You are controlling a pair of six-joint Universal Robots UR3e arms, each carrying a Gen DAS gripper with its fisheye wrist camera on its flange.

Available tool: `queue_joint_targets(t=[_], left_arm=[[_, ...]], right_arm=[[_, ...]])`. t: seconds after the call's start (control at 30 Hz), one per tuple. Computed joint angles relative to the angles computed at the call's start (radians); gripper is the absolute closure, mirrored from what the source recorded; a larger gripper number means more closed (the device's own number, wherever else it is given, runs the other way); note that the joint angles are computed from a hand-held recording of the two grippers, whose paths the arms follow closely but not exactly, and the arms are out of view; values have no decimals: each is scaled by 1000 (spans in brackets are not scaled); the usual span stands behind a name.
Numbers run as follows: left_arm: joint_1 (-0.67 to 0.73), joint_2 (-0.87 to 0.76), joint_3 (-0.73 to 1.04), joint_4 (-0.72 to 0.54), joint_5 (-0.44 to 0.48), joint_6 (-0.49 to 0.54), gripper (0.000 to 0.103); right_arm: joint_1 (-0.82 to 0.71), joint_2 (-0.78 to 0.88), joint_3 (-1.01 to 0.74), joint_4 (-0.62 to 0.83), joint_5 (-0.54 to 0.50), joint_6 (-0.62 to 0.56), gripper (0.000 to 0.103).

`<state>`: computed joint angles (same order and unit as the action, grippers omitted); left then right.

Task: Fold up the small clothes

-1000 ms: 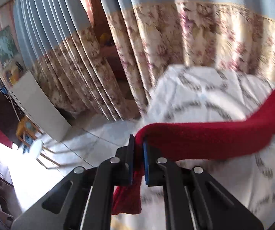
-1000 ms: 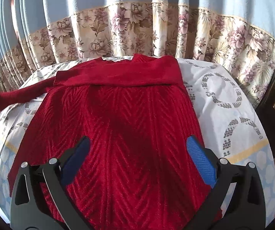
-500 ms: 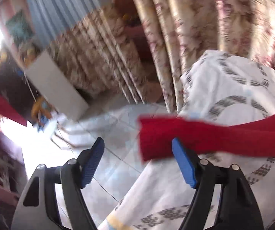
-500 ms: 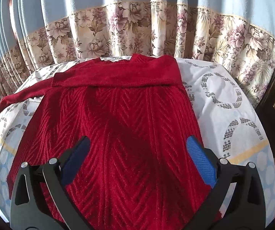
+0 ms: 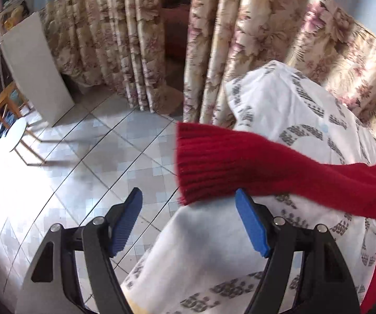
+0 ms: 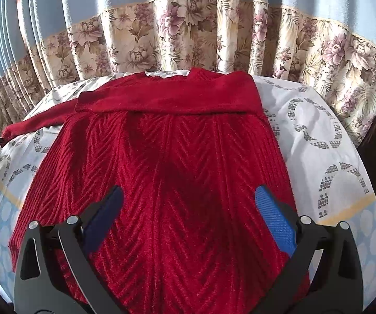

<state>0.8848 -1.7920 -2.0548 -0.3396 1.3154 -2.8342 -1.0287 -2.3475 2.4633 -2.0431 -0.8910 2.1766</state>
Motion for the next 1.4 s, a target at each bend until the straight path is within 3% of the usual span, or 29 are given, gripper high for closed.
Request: queue_joint_targets(t=[0.03, 0.07, 0.13, 0.17, 0.27, 0.3, 0.4, 0.43, 0.53, 0.67, 0.8, 1.03, 1.1, 1.2, 1.23, 1.27, 1.3, 1.33, 1.4], left_arm=[[-9, -6, -4, 33, 8, -12, 36], [-10, -8, -8, 60, 1, -23, 58], [-16, -3, 10, 39, -10, -53, 85], [-19, 5, 3, 51, -8, -71, 93], [-46, 63, -36, 110, 21, -89, 94], [-63, 95, -56, 126, 42, -97, 94], [-94, 193, -114, 153, 59, -103, 94], [-106, 221, -125, 153, 63, -105, 94], [-170, 322, -156, 145, 79, -111, 95], [-342, 365, -130, 136, 133, -160, 95], [-593, 278, -12, 120, 220, -242, 95], [-1066, -162, 571, -66, 316, -394, 99], [-1154, -314, 781, -151, 276, -426, 99], [-1236, -490, 1069, -347, 230, -426, 93], [-1254, -514, 1105, -357, 236, -430, 58], [-1263, -511, 1100, -343, 245, -433, 15], [-1273, -484, 1052, -286, 277, -443, 10], [-1278, -448, 963, -175, 306, -437, 10], [-1264, -371, 837, -82, 365, -402, 10]], right_arm=[[-2, -4, 0, 1, 1, -1, 3], [-5, -4, -2, 1, 2, -1, 3], [-12, 5, -6, -4, 4, -3, 3], [-11, 15, -3, -29, 5, 7, 3], [14, 69, 23, -185, -13, 70, 3], [51, 122, 37, -326, -53, 133, 3], [182, 331, 50, -768, -224, 307, 3], [252, 434, 23, -905, -326, 365, 3], [375, 647, -80, -1105, -526, 456, 3], [434, 790, -229, -1118, -626, 529, 3], [445, 842, -337, -1045, -600, 560, 3], [446, 900, -454, -946, -543, 581, 3], [433, 913, -476, -926, -519, 589, 3], [413, 921, -494, -885, -479, 596, 3], [402, 917, -490, -877, -456, 590, 3], [399, 917, -489, -872, -446, 589, 3], [386, 910, -482, -860, -413, 583, 3], [370, 902, -473, -849, -367, 575, 3], [345, 876, -465, -776, -269, 566, 3]])
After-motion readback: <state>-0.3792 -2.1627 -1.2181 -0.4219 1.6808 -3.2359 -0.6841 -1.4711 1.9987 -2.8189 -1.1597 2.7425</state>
